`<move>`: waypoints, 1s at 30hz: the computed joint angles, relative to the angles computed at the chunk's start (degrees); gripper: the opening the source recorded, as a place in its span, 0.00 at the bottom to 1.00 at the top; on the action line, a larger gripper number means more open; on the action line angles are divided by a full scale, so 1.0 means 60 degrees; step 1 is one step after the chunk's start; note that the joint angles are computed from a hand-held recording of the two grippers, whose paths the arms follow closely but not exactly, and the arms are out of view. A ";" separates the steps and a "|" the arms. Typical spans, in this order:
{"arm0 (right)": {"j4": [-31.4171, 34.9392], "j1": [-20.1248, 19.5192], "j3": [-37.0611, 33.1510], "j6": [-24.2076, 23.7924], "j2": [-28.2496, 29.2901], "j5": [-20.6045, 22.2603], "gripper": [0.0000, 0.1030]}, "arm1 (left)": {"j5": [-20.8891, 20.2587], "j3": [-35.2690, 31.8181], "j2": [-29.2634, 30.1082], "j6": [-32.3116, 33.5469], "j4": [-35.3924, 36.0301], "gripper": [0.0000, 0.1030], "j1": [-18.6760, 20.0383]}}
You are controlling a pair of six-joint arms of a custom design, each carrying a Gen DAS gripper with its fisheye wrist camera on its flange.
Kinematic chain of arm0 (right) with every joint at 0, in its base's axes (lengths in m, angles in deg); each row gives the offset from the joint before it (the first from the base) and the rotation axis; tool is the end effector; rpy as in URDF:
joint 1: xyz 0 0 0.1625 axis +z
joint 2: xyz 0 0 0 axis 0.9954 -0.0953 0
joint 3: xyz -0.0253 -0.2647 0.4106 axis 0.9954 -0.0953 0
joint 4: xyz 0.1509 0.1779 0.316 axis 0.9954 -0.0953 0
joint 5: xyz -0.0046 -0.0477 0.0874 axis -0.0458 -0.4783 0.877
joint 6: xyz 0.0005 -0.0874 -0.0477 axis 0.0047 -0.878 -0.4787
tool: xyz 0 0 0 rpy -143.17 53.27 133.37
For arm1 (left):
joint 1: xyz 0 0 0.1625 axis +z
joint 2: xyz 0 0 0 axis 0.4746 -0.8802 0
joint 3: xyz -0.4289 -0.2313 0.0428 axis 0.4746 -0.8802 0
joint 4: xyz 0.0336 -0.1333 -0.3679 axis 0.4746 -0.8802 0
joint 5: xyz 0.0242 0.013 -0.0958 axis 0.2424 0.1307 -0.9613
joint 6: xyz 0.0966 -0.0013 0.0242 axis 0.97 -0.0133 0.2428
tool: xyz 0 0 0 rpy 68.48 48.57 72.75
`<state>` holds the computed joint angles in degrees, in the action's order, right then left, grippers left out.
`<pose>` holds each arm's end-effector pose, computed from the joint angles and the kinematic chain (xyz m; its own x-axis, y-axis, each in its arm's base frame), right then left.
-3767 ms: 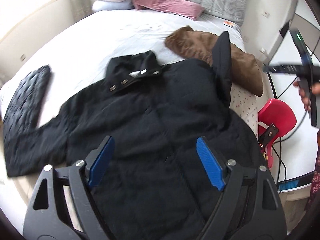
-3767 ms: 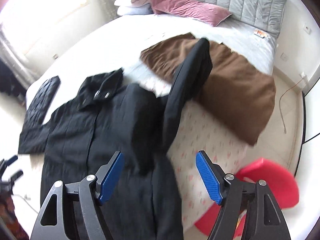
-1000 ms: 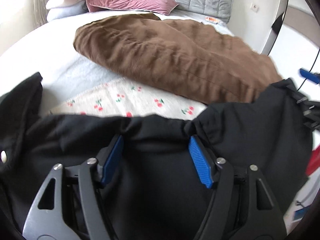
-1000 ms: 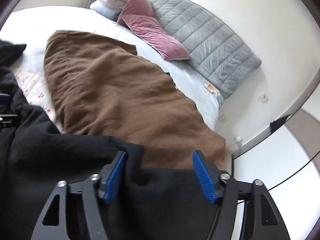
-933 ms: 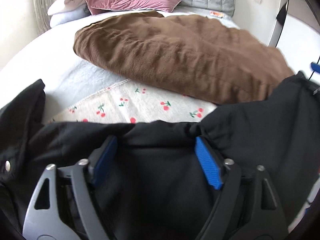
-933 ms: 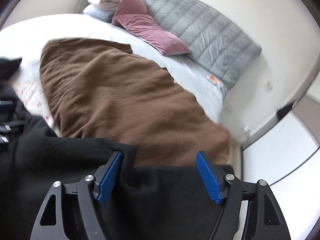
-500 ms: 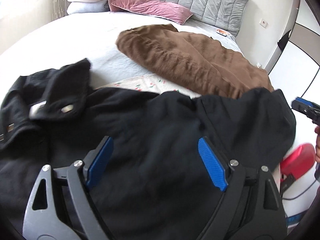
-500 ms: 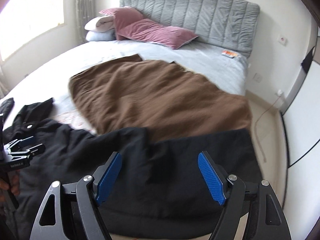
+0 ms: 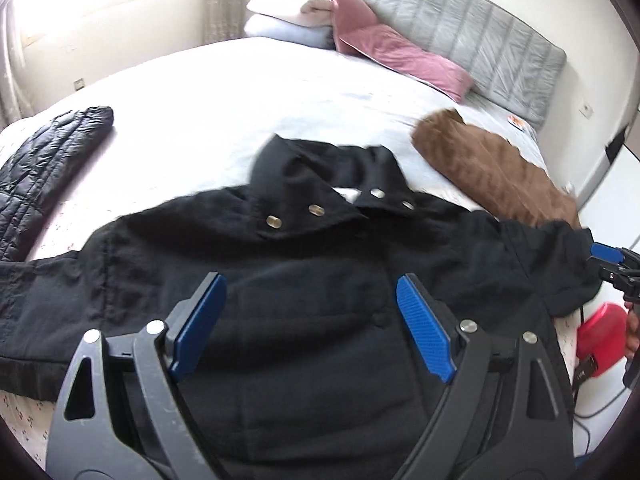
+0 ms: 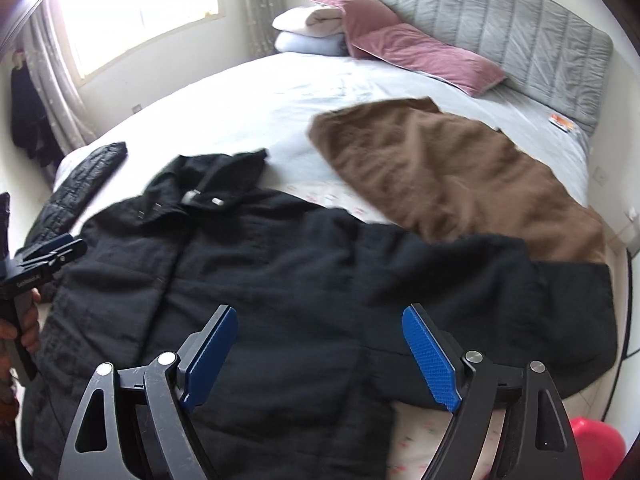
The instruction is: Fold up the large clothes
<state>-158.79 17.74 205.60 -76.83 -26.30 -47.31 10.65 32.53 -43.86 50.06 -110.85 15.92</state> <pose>0.1446 -0.3527 0.3440 -0.7554 0.0886 0.6493 -0.3498 0.7834 -0.5138 -0.2533 -0.5201 0.1301 -0.7608 0.3354 -0.5556 0.5847 0.7258 -0.3624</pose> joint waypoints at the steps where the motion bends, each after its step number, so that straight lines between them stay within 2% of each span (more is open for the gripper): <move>1: -0.0305 0.0101 -0.0176 0.0052 0.0440 0.0143 0.83 | -0.0008 -0.0160 0.0095 0.0079 -0.0076 0.84 0.0183; 2: -0.0629 0.0127 -0.0382 0.0090 0.0898 0.0410 0.83 | -0.0050 -0.0337 0.0218 0.0150 -0.0140 0.81 0.0351; 5: -0.1574 -0.0057 -0.1041 0.0104 0.2210 0.1120 0.82 | -0.0447 -0.0842 0.0669 0.0421 -0.0537 0.64 0.0865; 7: -0.1948 -0.0309 -0.1528 0.0027 0.2962 0.1512 0.67 | -0.0934 -0.1160 0.0967 0.0620 -0.0807 0.45 0.1192; 9: -0.1928 -0.0661 -0.2110 0.0034 0.3587 0.2039 0.39 | -0.1399 -0.1512 0.1341 0.0908 -0.1083 0.33 0.1477; 10: -0.1940 -0.0852 -0.2415 -0.0003 0.3894 0.2317 0.34 | -0.1594 -0.1634 0.1487 0.1069 -0.1261 0.29 0.1574; 12: -0.2160 -0.1103 -0.2837 -0.0065 0.4402 0.2777 0.27 | -0.1857 -0.1844 0.1811 0.1443 -0.1697 0.28 0.1771; 15: -0.2221 -0.1506 -0.3281 -0.0029 0.5032 0.3400 0.26 | -0.2180 -0.2091 0.2186 0.1705 -0.2015 0.28 0.2108; 17: -0.2150 -0.1680 -0.3376 -0.0034 0.5375 0.3046 0.26 | -0.2459 -0.2179 0.2308 0.1600 -0.1939 0.28 0.2400; 18: -0.2184 -0.1753 -0.3373 -0.0133 0.5596 0.2579 0.20 | -0.2851 -0.2129 0.2285 0.1544 -0.2078 0.28 0.2564; 19: -0.2456 -0.1876 -0.3250 -0.0413 0.5751 0.2450 0.17 | -0.3295 -0.2101 0.2196 0.1389 -0.2084 0.28 0.2712; 20: -0.3128 -0.1994 -0.2959 -0.0789 0.5818 0.2694 0.16 | -0.3562 -0.2089 0.2114 0.1204 -0.2033 0.28 0.2807; 21: -0.3400 -0.2032 -0.2777 -0.0765 0.5791 0.2783 0.16 | -0.3628 -0.2058 0.2047 0.1094 -0.1941 0.28 0.2827; 23: -0.3270 -0.1971 -0.2482 -0.0359 0.5487 0.2799 0.17 | -0.3142 -0.1898 0.1806 0.0924 -0.1478 0.31 0.2620; 24: -0.3081 -0.1846 -0.2325 -0.0146 0.5294 0.2603 0.28 | -0.3012 -0.1762 0.1628 0.0878 -0.1206 0.38 0.2524; 25: -0.2964 -0.1725 -0.2150 -0.0028 0.5131 0.2408 0.35 | -0.2834 -0.1576 0.1408 0.0795 -0.0901 0.54 0.2405; 26: -0.3129 -0.1635 -0.1881 -0.0060 0.4975 0.2404 0.51 | -0.2567 -0.1300 0.1168 0.0758 -0.0790 0.60 0.2260; 27: -0.3416 -0.1516 -0.1586 -0.0153 0.4851 0.2360 0.62 | -0.2409 -0.0909 0.0908 0.0824 -0.0990 0.67 0.2119; 30: -0.4278 -0.1049 -0.0584 -0.0338 0.4576 0.1891 0.73 | -0.2055 0.0154 0.0240 0.0923 -0.1487 0.77 0.1848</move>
